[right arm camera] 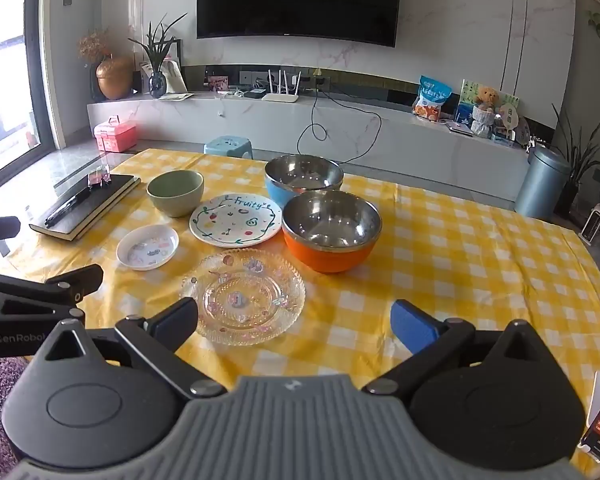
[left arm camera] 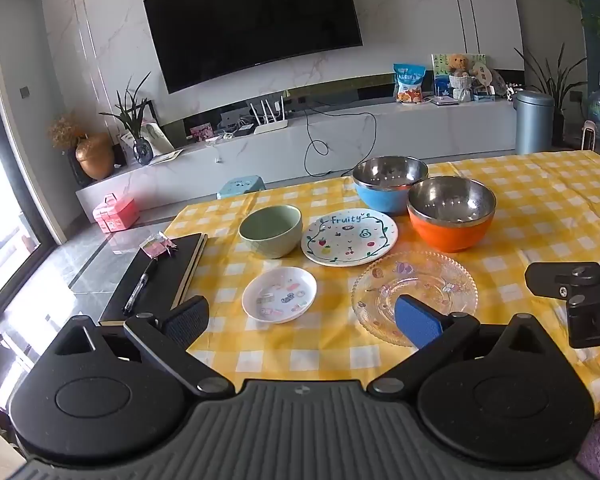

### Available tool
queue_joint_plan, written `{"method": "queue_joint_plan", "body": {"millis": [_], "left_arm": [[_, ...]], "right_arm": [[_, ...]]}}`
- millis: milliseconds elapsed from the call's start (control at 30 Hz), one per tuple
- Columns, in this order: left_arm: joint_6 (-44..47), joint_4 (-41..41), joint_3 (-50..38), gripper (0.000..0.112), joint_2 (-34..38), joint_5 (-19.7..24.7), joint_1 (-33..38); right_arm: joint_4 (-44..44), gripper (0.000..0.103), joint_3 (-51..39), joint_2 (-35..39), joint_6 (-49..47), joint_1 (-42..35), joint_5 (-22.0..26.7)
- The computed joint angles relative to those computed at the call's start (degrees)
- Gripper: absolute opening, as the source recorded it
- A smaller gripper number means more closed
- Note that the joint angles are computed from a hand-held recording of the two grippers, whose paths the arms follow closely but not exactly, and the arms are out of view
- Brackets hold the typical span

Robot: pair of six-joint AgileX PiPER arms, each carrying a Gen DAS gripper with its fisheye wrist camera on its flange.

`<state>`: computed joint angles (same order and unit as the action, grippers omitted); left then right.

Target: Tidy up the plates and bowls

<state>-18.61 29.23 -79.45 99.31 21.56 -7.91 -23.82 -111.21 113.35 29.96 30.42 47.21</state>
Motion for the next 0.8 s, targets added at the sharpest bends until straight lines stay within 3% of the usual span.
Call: {"method": "queue_joint_plan", "body": {"millis": [467,567,800], "left_arm": [[-1.2,0.8,0.2,0.103,0.4,0.1,0.1],[-0.9,0.5,0.1,0.103,0.5,0.1,0.1],[-1.1,0.5,1.3,0.103,-0.3,-0.1,0.2]], "right_arm": [[-0.8,0.1,2.8,-0.5,1.1,0.4,-1.8],[0.8,0.1,-1.6,1.4,-1.5,0.5,1.2],[0.8,0.1,-1.2,0.7,-1.8,0.2,1.3]]}}
